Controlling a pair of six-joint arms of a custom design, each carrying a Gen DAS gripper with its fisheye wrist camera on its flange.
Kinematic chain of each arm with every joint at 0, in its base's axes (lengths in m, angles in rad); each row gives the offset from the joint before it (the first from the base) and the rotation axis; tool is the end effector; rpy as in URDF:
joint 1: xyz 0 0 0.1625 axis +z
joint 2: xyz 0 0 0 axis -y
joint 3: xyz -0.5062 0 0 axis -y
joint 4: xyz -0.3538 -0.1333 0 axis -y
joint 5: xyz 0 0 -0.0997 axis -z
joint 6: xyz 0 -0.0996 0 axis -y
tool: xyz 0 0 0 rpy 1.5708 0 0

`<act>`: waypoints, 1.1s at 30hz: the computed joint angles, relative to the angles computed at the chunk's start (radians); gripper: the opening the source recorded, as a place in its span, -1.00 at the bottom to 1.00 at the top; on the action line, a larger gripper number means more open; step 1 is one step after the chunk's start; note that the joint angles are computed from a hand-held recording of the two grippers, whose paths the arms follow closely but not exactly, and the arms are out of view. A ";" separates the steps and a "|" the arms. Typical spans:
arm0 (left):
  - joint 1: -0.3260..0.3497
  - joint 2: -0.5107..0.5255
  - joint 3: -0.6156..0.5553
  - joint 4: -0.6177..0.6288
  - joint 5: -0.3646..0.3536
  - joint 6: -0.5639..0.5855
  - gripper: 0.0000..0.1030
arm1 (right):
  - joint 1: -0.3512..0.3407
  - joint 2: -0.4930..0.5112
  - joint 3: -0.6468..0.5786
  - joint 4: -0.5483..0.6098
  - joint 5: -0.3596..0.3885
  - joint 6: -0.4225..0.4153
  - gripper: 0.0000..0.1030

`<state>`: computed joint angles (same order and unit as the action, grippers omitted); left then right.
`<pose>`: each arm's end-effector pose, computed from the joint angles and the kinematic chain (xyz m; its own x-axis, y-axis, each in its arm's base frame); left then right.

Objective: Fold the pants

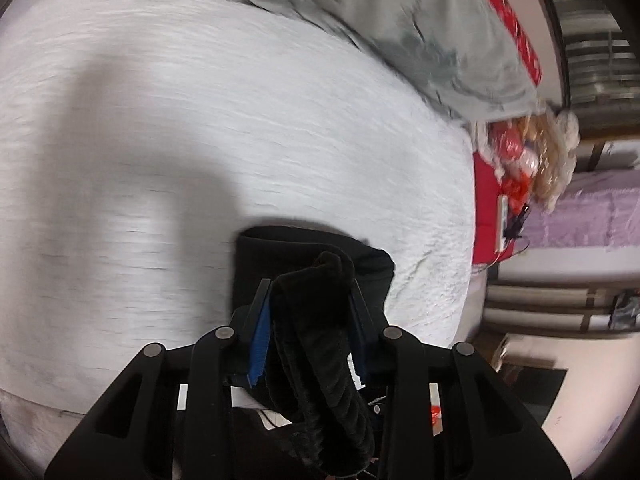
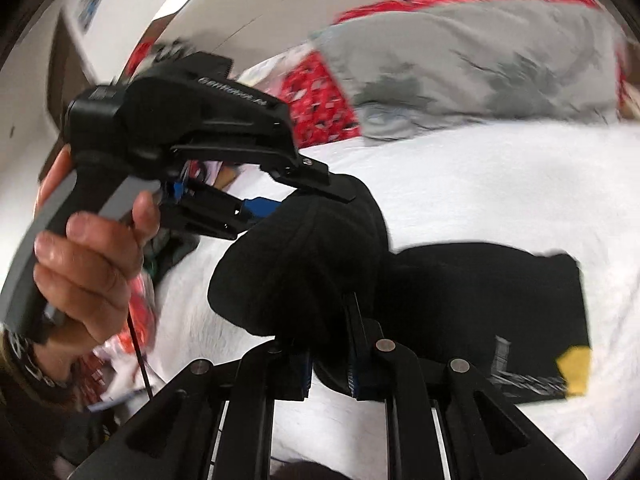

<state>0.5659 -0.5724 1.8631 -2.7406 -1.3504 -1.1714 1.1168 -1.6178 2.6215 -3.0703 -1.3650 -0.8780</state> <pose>-0.4322 -0.4583 -0.0118 -0.9668 -0.1646 -0.1955 -0.1357 0.9789 -0.1530 0.0064 -0.3373 0.3314 -0.8859 -0.3899 0.2513 -0.4634 0.7680 -0.4422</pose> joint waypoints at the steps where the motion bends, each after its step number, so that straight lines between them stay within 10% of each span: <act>1: -0.002 0.032 -0.046 0.036 -0.008 0.007 -0.39 | -0.034 -0.022 -0.023 0.055 0.018 0.005 -0.75; 13: -0.043 0.279 -0.408 0.380 0.005 0.008 -0.35 | -0.372 -0.066 -0.272 0.503 0.139 0.097 -0.66; 18: -0.062 0.240 -0.349 0.277 0.025 -0.016 -0.34 | -0.437 -0.058 -0.357 0.675 0.170 0.097 -0.50; 23: -0.110 0.145 -0.185 0.156 0.167 -0.073 0.06 | -0.495 -0.130 -0.390 0.724 0.258 0.015 0.09; 33: -0.097 0.139 0.027 -0.091 0.152 -0.210 0.15 | -0.229 0.005 -0.437 0.573 0.082 0.127 0.31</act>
<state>0.4687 -0.4336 1.8899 -2.8319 -1.1981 -1.3817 0.8881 -1.6123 2.1846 -2.4973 -1.2827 -0.7508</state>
